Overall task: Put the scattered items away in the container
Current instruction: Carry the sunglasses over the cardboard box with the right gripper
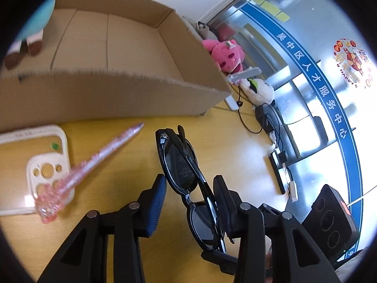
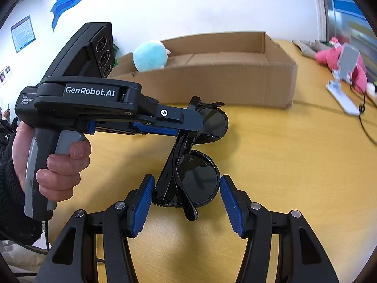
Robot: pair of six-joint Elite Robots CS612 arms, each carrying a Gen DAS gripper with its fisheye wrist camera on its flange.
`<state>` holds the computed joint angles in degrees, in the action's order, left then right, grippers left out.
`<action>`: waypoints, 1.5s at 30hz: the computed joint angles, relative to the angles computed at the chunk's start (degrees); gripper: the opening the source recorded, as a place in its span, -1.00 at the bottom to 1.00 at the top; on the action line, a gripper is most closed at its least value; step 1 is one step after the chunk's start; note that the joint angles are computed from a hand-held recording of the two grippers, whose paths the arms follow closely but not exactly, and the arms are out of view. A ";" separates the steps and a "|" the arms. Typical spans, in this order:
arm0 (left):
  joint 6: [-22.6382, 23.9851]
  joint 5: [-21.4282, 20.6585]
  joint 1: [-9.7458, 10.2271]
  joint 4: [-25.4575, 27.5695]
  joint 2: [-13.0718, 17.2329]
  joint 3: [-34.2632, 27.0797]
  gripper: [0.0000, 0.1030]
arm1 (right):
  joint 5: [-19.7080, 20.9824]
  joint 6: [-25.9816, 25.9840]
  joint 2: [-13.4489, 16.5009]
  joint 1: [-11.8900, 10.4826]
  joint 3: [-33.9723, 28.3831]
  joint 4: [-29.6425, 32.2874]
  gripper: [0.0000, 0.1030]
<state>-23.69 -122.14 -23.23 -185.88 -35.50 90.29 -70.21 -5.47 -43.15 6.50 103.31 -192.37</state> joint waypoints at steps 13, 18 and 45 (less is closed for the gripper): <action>7.20 5.60 2.87 -0.60 -4.25 -2.59 -0.22 | 0.69 -1.84 -0.60 1.97 -9.56 2.31 0.20; 8.98 6.91 3.98 1.14 -4.65 -6.04 -0.22 | 1.06 -2.05 0.55 2.47 -15.64 5.25 0.20; 8.67 4.52 9.12 29.81 13.44 -43.46 -0.29 | 6.83 -0.11 18.21 1.49 -54.98 39.85 0.19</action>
